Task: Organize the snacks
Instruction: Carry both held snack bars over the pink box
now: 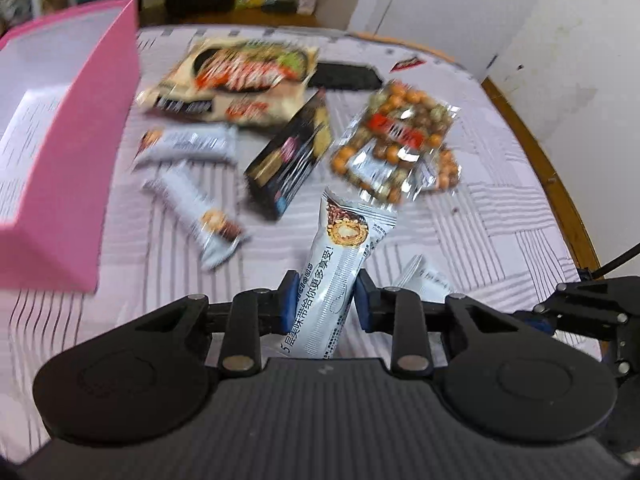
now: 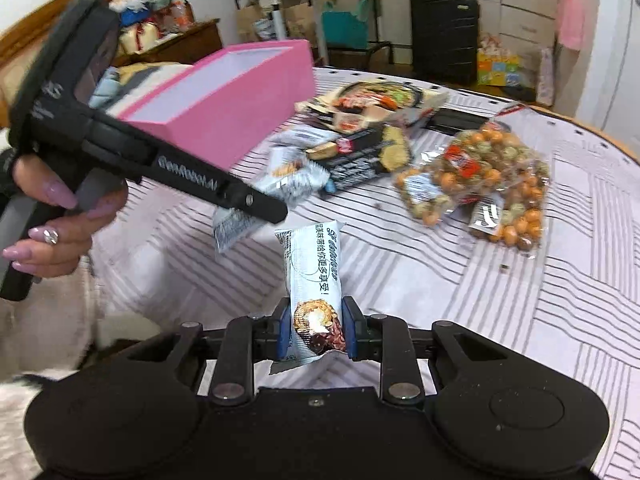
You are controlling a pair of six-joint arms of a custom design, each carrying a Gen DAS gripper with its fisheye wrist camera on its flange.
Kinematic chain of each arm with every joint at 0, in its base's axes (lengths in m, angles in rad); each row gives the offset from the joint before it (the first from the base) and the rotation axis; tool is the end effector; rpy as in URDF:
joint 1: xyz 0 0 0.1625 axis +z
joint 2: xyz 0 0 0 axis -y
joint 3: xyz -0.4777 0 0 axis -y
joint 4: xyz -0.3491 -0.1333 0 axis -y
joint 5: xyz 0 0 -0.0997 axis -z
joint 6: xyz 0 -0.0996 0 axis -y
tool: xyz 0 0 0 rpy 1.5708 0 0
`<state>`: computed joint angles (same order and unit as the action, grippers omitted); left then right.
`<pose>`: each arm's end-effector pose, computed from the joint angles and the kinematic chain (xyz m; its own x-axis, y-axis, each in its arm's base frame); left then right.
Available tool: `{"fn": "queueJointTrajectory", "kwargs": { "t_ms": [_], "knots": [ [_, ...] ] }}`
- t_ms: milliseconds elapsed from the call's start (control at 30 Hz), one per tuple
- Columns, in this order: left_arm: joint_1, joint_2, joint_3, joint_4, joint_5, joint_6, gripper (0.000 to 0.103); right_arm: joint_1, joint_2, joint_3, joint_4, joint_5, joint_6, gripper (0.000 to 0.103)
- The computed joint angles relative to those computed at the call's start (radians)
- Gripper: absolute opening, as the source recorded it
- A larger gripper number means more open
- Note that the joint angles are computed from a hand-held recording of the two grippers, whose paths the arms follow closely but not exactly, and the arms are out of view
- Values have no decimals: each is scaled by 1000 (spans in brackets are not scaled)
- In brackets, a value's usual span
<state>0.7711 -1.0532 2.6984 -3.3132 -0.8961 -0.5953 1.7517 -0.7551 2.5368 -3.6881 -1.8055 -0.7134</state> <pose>-0.0912 -0.3613 0.1618 -0.8869 0.0397 -0.4603 0.2614 0.8647 -0.4290 0.1805 -0.3745 0.0899 -0.6227 -0.6832 0.3816 -0.7636 0.6371 -0.1053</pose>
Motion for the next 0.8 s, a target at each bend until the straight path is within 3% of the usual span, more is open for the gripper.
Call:
{"fn": "queueJointTrajectory", "kwargs": {
  "t_ms": [200, 400, 533, 800],
  "knots": [
    [-58, -183, 4, 336, -11, -198, 28, 63, -77, -5, 130, 11, 63, 30],
    [-126, -358, 27, 562, -23, -324, 28, 142, -124, -46, 273, 10, 114, 30],
    [-179, -502, 5, 788, -21, -418, 28, 176, -154, -100, 419, 64, 125, 30],
    [-249, -759, -87, 1168, 44, -501, 28, 278, -127, -242, 583, 88, 147, 30]
  ]
}}
